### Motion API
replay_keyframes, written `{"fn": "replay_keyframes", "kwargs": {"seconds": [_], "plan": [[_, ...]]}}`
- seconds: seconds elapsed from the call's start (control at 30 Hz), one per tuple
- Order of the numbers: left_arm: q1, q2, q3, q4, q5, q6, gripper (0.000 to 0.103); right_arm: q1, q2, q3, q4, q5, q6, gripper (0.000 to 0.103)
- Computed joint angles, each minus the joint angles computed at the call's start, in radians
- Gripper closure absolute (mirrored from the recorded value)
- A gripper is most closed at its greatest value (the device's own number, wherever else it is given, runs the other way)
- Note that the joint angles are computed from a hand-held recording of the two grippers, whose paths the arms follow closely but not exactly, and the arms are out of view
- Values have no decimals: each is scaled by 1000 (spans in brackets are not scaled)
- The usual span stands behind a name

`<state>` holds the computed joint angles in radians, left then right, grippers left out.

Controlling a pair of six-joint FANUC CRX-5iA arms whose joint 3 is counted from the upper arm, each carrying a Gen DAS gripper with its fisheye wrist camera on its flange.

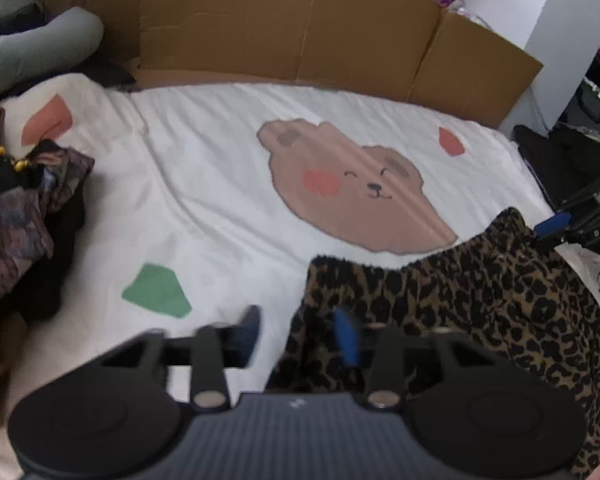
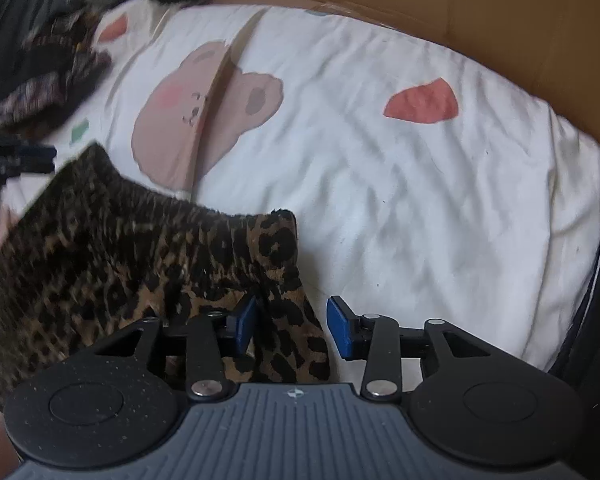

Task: Fold clothes
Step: 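Lower the garment onto the sheet with both grippers holding the waistband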

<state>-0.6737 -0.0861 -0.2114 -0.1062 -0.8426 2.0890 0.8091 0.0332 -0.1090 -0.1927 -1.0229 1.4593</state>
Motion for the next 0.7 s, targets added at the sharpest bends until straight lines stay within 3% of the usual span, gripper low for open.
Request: {"fn": "replay_keyframes", "kwargs": {"seconds": [0.1, 0.27, 0.33, 0.4, 0.43, 0.5, 0.57, 0.63, 0.7], "plan": [[42, 19, -32, 101, 40, -93, 52, -14, 9, 1, -26, 8, -8, 41], [104, 27, -139, 320, 123, -224, 52, -33, 33, 12, -86, 6, 9, 40], [118, 18, -212, 464, 182, -347, 48, -36, 42, 16, -99, 4, 14, 41], [111, 18, -237, 508, 207, -393, 46, -37, 43, 19, -121, 8, 31, 43], [106, 19, -234, 496, 209, -387, 45, -32, 41, 15, -126, 14, 39, 48], [95, 21, -223, 462, 207, -368, 47, -5, 33, -6, -95, 34, 35, 50], [90, 31, -192, 412, 173, -335, 57, 5, 28, -14, -79, 42, 31, 57], [89, 39, -165, 376, 135, -326, 86, 6, 24, -16, -74, 43, 27, 78], [98, 32, -158, 368, 113, -342, 95, 8, 20, -17, -65, 44, 18, 87]]}}
